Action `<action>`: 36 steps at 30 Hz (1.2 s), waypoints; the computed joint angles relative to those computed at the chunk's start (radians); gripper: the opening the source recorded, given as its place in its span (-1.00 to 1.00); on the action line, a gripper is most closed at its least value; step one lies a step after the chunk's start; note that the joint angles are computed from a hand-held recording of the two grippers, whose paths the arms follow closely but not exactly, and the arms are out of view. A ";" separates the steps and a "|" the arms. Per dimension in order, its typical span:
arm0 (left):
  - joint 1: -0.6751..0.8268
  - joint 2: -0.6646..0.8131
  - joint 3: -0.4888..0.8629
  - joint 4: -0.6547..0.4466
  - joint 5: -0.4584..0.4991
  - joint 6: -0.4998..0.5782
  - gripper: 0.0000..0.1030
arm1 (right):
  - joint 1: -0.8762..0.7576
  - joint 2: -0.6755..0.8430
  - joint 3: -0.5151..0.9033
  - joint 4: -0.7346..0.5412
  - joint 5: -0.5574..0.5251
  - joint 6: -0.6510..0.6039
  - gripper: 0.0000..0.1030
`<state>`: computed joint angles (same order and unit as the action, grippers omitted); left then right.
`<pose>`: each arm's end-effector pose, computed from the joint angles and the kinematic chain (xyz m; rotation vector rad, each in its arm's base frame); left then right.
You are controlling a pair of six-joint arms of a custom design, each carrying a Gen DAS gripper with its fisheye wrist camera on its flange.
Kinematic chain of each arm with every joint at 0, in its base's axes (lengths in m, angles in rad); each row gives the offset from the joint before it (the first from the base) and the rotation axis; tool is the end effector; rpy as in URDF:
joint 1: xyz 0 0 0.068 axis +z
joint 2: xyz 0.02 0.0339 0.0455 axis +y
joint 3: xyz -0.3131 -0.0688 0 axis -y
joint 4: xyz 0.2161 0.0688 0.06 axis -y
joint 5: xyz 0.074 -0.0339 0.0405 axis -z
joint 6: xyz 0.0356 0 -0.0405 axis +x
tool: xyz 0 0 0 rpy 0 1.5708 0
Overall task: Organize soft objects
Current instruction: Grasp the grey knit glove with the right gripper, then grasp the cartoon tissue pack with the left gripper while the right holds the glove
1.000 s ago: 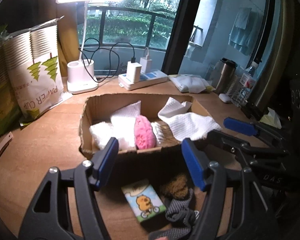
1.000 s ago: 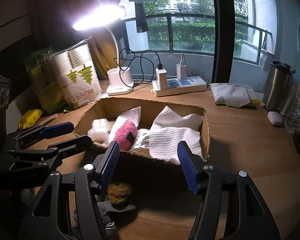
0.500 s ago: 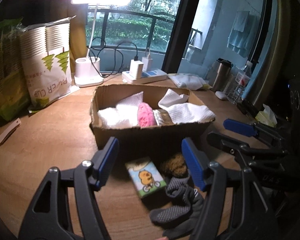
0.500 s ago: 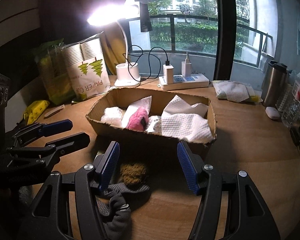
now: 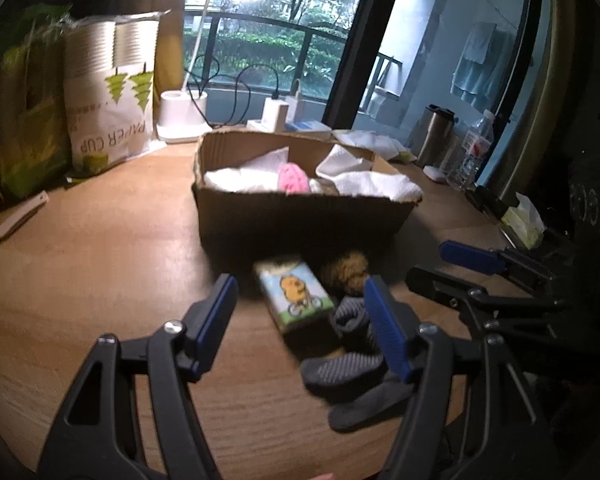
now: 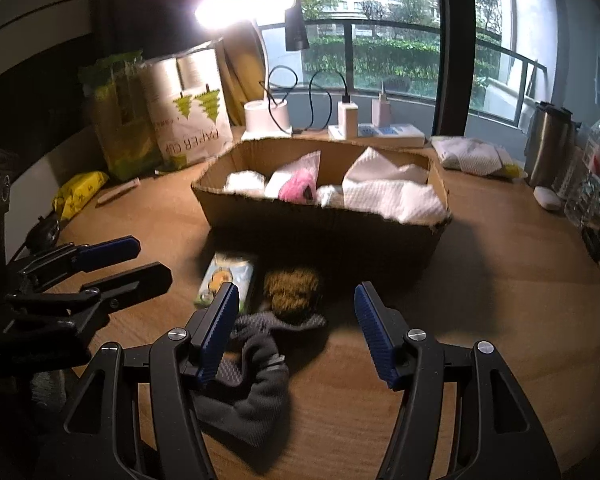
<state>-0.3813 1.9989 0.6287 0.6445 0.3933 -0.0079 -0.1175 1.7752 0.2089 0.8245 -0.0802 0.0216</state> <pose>0.3029 -0.1361 0.1276 0.6309 2.2273 -0.6512 0.2240 -0.0236 0.1303 0.1198 2.3069 0.0439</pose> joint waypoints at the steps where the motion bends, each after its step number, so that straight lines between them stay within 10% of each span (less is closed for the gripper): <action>1: 0.002 0.006 -0.011 0.015 0.004 -0.001 0.32 | 0.009 0.015 -0.013 0.025 0.007 0.006 0.23; 22: 0.067 0.138 -0.137 0.221 0.027 0.020 0.32 | 0.131 0.391 -0.022 0.294 0.108 0.069 0.15; 26: 0.054 0.135 -0.134 0.213 0.015 0.020 0.32 | 0.127 0.398 -0.032 0.317 0.111 0.052 -0.41; 36: -0.039 0.129 -0.124 0.189 -0.063 0.006 0.32 | 0.035 0.380 -0.191 0.552 0.017 0.002 -0.44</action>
<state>-0.4201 2.1275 0.5051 0.8337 0.3303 -0.0023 -0.0823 2.1555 0.0175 1.3763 -0.0630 0.0236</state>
